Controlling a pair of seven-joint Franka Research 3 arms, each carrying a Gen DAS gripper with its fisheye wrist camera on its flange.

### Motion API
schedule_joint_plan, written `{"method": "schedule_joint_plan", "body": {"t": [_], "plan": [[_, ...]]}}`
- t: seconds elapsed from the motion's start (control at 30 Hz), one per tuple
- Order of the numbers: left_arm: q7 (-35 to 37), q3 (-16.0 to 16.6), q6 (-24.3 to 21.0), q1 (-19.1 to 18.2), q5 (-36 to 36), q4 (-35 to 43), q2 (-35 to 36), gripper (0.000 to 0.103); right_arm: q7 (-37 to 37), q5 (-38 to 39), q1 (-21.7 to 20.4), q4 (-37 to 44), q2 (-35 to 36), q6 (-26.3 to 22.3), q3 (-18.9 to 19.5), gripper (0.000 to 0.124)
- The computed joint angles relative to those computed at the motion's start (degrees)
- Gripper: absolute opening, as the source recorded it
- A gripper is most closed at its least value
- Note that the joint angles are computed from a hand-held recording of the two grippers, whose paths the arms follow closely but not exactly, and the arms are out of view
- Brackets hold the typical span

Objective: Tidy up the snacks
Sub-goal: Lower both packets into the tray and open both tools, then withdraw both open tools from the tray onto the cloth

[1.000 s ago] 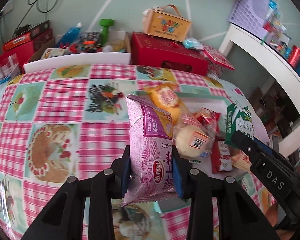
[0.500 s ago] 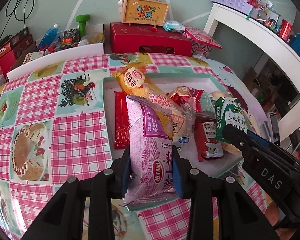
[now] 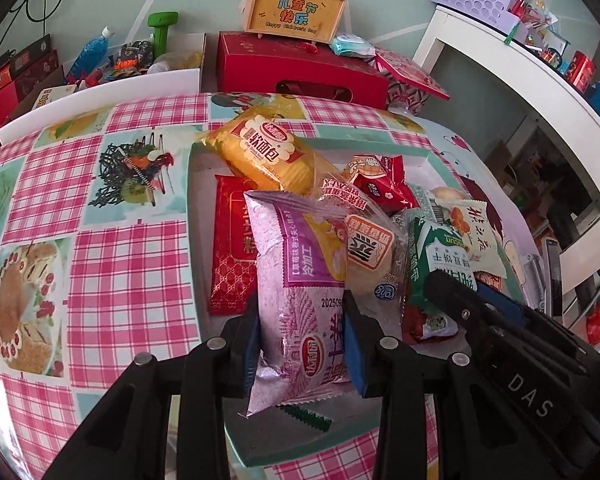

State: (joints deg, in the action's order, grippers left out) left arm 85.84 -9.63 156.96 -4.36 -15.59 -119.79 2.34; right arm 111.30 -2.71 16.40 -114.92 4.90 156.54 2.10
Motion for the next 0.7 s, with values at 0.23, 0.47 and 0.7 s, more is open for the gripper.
{"method": "schedule_joint_plan", "body": {"t": [0.23,0.47,0.7], "plan": [[-0.39,-0.55,0.16,0.35,-0.37,1.95,1.93,0.038,-0.35,1.22,-0.19,0.22,0.35,0.01,-0.07,0.043],[-0.83,0.01,-0.87,0.75,-0.64,0.33,-0.32,0.051,1.45,-1.27,0.09,0.66,0.44,-0.92,-0.40,0.049],[-0.32,1.31,-1.93,0.44,-1.75,-1.49,-3.57,0.062,2.18,-2.50,0.00,0.43,-0.21,-0.81,-0.35,0.063]]}}
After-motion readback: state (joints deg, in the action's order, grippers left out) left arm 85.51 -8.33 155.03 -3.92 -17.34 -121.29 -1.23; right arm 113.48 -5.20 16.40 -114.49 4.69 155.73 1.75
